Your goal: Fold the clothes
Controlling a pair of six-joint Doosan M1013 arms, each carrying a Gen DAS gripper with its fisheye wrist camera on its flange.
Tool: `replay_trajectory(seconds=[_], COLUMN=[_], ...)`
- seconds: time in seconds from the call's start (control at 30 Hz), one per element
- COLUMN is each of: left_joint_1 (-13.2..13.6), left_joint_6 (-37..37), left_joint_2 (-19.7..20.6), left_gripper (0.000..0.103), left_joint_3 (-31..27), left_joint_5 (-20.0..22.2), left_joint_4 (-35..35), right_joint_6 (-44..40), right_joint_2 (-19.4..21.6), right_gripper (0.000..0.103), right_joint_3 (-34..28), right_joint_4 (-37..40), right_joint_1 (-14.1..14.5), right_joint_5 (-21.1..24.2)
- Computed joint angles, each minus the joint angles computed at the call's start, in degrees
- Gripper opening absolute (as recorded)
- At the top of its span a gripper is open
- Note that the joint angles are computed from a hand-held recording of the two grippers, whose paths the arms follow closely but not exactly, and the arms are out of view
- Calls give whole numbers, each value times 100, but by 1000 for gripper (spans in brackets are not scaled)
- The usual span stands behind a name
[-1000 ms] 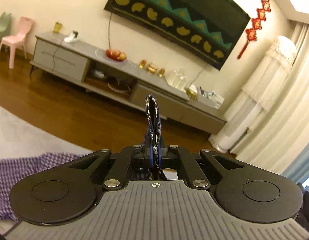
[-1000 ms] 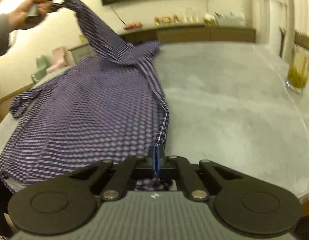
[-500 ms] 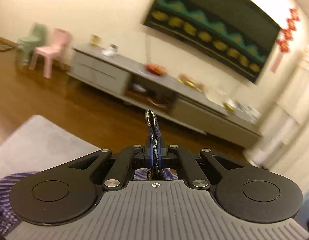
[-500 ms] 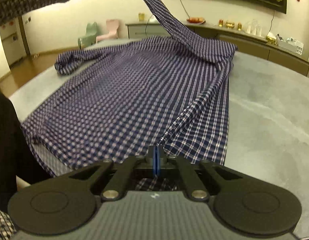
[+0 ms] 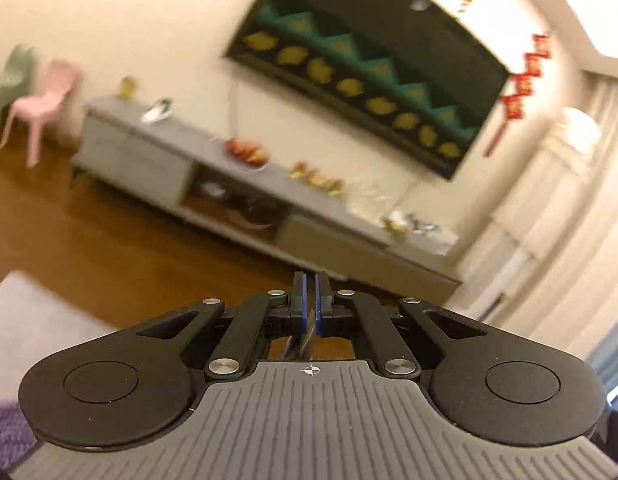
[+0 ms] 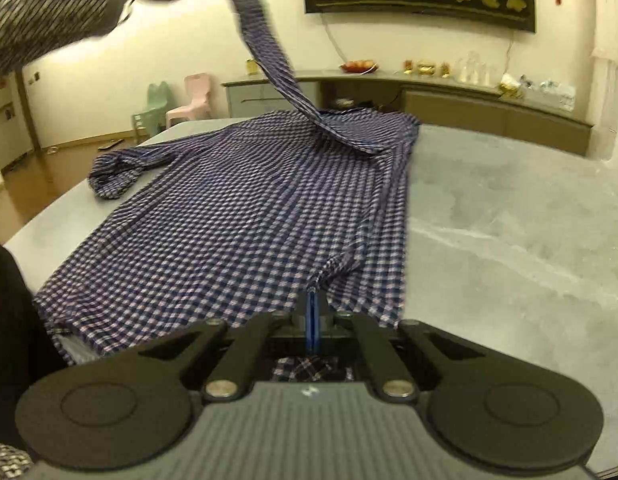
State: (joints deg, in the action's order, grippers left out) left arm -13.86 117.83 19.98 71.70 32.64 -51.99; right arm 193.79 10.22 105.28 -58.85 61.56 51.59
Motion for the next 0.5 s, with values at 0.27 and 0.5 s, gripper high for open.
replay_trajectory(seconds=[0.27,0.5], left_joint_1=[-360,-694], left_joint_6=[-888,-187], left_joint_2=[155,177], left_gripper=[0,49], left_joint_3=[-429,1187], left_joint_5=[175,239], left_joint_4=[1592,3807], right_joint_6=[208,1254], right_joint_2=[-80,-247], right_gripper=[12,46], right_joint_3=[170,523], right_joint_4=[188,-372], right_joint_1=[-129,-293], right_joint_5=[-418,-907])
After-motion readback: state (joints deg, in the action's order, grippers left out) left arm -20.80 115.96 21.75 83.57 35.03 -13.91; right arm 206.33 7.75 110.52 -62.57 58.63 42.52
